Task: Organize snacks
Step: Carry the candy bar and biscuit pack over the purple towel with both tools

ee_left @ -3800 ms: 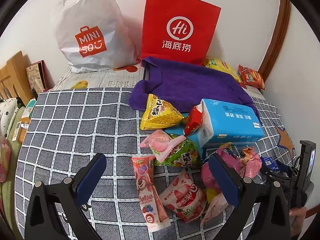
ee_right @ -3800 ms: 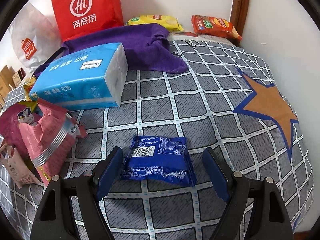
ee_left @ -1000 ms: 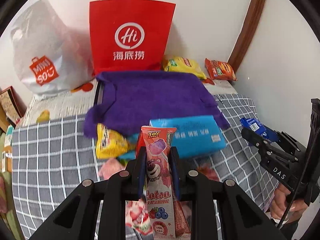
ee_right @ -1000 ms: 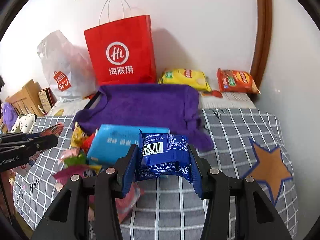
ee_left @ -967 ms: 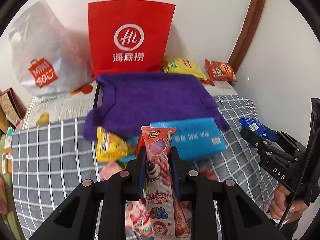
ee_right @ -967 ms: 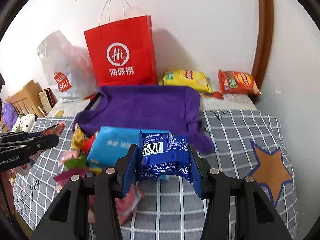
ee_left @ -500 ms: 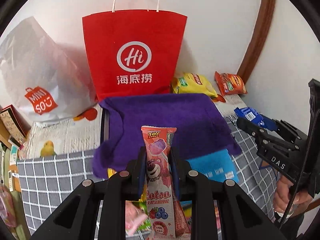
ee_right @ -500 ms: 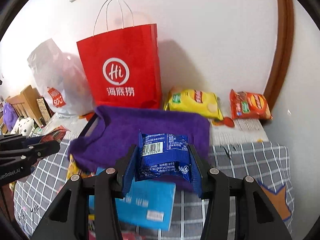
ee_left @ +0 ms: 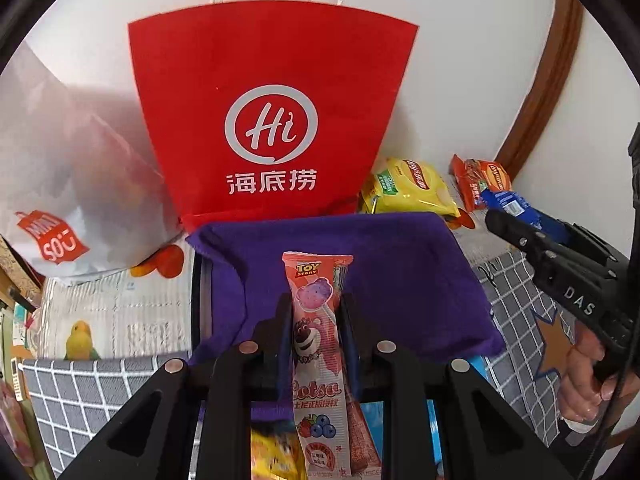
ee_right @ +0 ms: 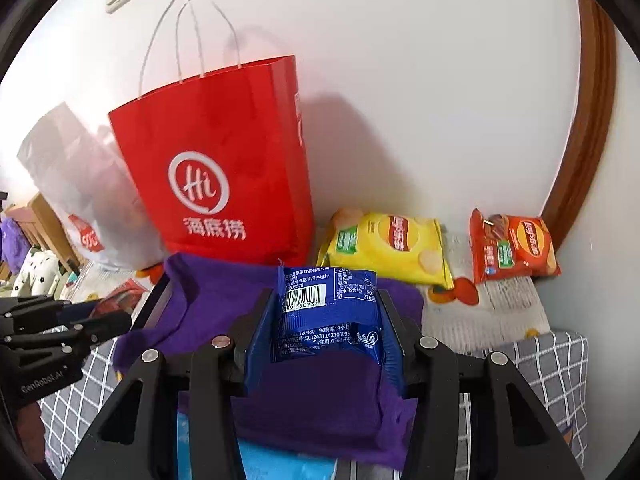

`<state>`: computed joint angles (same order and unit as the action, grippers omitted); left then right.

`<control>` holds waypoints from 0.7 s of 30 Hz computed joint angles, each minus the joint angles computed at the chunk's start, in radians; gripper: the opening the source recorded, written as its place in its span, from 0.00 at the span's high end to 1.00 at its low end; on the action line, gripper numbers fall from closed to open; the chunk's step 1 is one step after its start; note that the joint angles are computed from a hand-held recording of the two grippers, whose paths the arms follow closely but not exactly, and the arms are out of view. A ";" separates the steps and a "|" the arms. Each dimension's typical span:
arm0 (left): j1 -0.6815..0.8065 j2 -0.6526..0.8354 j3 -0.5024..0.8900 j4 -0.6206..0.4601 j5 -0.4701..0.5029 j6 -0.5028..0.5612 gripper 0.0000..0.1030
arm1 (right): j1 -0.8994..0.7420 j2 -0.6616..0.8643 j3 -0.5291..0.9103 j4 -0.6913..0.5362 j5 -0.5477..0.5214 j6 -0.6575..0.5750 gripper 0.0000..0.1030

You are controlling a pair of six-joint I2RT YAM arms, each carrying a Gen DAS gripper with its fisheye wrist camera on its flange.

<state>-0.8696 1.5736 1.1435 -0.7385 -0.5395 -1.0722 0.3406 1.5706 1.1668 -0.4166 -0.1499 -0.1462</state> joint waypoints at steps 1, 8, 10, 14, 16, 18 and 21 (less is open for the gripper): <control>0.017 0.004 -0.003 0.016 0.010 0.015 0.79 | -0.004 0.017 0.011 0.008 -0.004 0.005 0.53; 0.110 0.056 0.003 0.102 0.062 0.115 0.79 | -0.030 0.140 0.040 0.061 -0.041 0.026 0.53; 0.132 0.073 0.004 0.125 0.072 0.136 0.79 | -0.031 0.192 0.069 0.048 -0.022 0.016 0.53; 0.189 0.093 -0.027 0.206 0.123 0.170 0.79 | -0.041 0.240 0.092 0.048 -0.009 -0.016 0.53; 0.211 0.102 -0.050 0.245 0.144 0.180 0.79 | -0.047 0.262 0.104 0.040 -0.003 -0.036 0.53; 0.231 0.105 -0.081 0.286 0.167 0.180 0.79 | -0.054 0.283 0.110 0.039 0.007 -0.057 0.53; 0.265 0.142 -0.097 0.309 0.224 0.193 0.79 | -0.062 0.323 0.130 0.031 0.017 -0.075 0.53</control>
<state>-0.6044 1.7158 1.0469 -0.4293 -0.3151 -0.8791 0.2787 1.8933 1.2971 -0.3855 -0.1330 -0.2208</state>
